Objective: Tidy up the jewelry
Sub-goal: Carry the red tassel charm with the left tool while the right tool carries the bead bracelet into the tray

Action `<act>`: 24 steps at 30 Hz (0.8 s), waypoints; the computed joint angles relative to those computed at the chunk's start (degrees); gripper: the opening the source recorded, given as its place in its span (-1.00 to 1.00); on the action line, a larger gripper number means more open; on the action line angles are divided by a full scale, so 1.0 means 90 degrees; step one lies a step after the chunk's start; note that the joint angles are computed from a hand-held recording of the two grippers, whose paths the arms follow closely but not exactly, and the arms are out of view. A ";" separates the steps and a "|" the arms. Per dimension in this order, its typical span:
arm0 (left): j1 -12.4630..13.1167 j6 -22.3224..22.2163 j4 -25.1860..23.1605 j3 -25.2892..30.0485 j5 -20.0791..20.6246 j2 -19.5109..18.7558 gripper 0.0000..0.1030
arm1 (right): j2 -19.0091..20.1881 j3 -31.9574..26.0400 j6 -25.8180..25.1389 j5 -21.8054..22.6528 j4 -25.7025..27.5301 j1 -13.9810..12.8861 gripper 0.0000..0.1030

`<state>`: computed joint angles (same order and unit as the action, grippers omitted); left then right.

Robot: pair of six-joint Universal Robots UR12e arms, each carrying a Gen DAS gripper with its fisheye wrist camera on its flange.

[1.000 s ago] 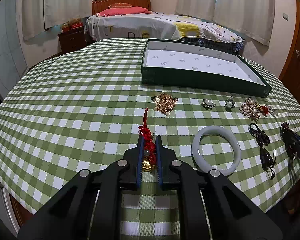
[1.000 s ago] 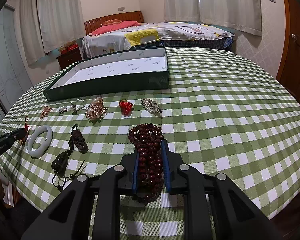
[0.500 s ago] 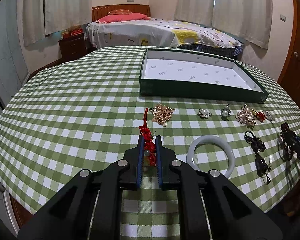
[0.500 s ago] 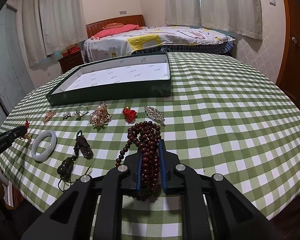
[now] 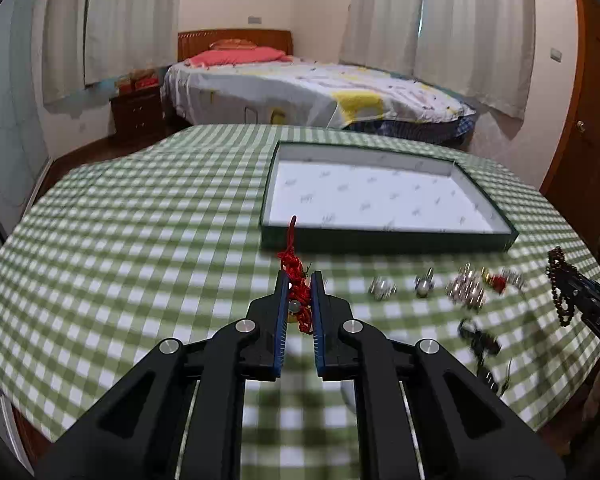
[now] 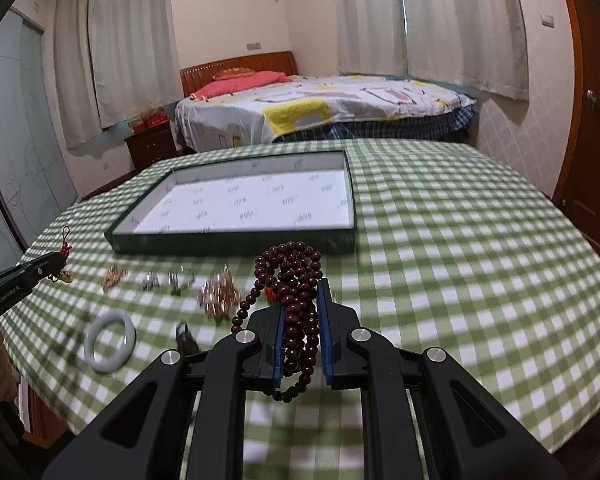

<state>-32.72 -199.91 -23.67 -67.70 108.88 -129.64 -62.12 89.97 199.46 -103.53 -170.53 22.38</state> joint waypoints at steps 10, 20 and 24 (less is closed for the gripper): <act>0.0118 0.0359 -0.0026 0.1175 -0.0152 -0.0642 -0.78 | 0.0516 -0.0960 -0.0372 0.0040 -0.0168 -0.0131 -0.71; 0.0270 0.0543 -0.0799 0.3165 -0.0297 -0.1749 -0.78 | 0.1352 -0.2343 -0.0553 0.0165 0.0148 -0.0310 -0.71; 0.0338 0.0464 -0.1585 0.4374 -0.0373 -0.2396 -0.78 | 0.1656 -0.2817 -0.0581 0.0163 0.0441 -0.0352 -0.71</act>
